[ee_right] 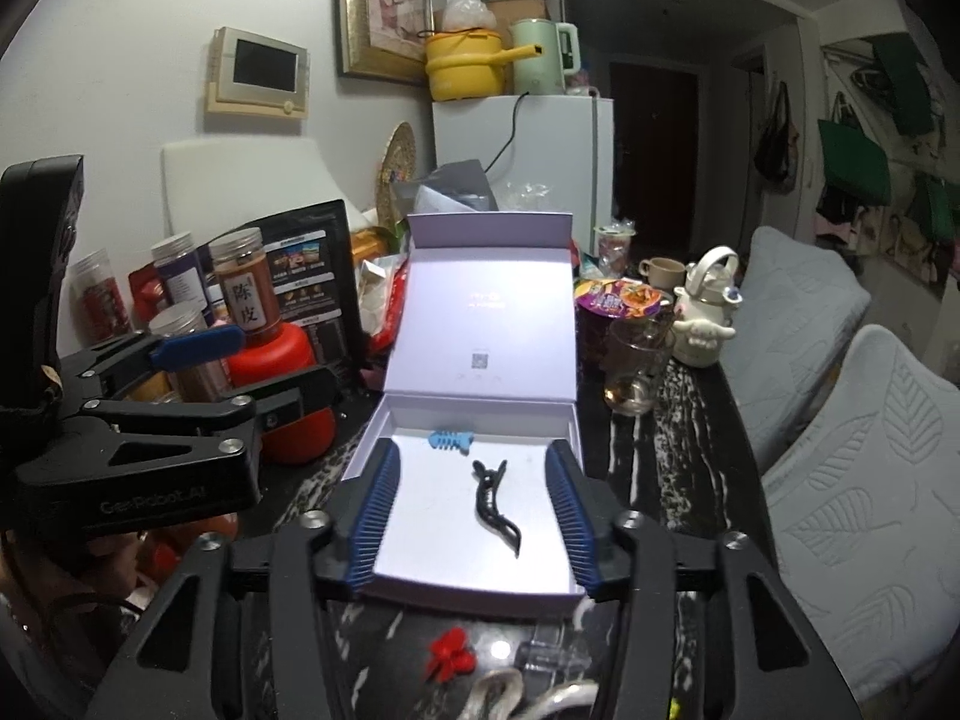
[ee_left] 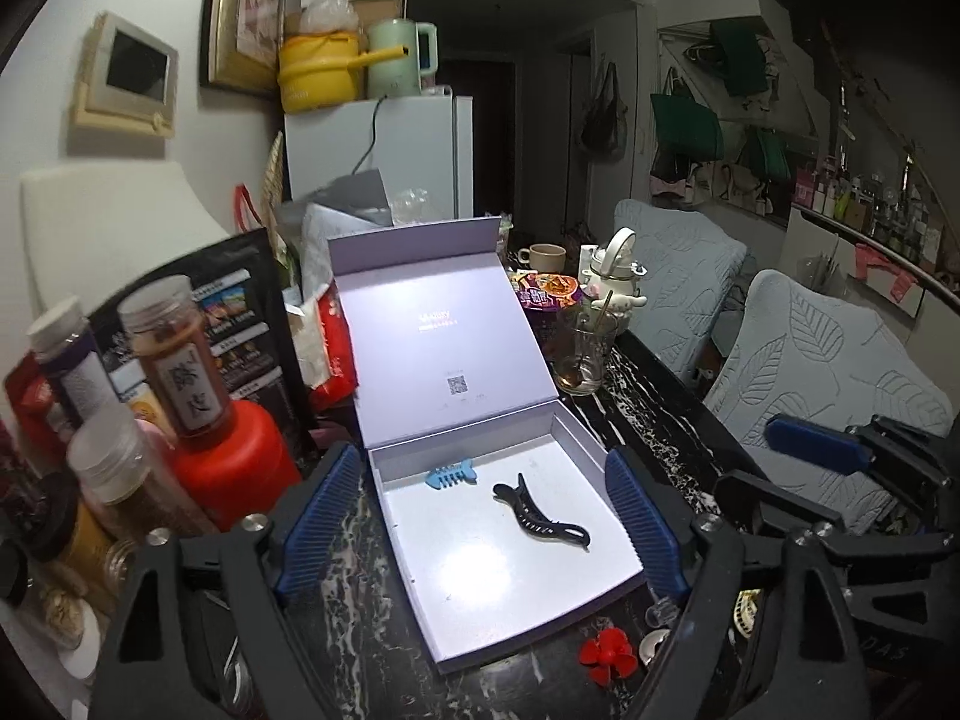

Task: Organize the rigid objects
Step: 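Withdraw both open tools from the box back over the table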

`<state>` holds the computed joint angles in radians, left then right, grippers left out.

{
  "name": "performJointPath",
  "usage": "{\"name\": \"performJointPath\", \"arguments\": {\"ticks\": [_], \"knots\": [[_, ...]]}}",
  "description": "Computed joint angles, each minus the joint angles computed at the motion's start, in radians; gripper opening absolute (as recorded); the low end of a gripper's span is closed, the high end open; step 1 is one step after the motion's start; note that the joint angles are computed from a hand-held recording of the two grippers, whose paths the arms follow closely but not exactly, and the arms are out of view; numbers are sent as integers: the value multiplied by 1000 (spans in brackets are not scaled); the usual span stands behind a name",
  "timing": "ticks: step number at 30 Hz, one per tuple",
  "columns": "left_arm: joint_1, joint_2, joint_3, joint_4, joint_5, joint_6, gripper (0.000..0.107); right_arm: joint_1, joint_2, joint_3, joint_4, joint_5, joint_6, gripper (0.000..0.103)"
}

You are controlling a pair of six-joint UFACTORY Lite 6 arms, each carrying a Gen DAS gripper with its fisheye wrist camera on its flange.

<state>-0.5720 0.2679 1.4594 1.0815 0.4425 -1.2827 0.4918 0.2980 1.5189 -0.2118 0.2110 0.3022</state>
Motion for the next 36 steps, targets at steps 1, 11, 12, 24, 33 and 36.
{"name": "performJointPath", "arguments": {"ticks": [1,11,12,24,33,36], "knots": [[-11,-20,-24,23,9,-24,88,5,-25,-32,-46,-8,49,52],[-122,-187,-234,187,64,-220,98,69,-244,-296,-583,-26,609,68],[-134,-197,-250,199,70,-238,98,80,-267,-325,-655,-21,683,70],[-219,-267,-402,267,63,-398,98,167,-454,-572,-1051,72,1129,82],[-233,-229,-474,346,-4,-521,98,210,-533,-741,-1221,155,1389,86],[-235,-201,-486,375,-23,-557,98,230,-537,-787,-1265,183,1457,86]]}}
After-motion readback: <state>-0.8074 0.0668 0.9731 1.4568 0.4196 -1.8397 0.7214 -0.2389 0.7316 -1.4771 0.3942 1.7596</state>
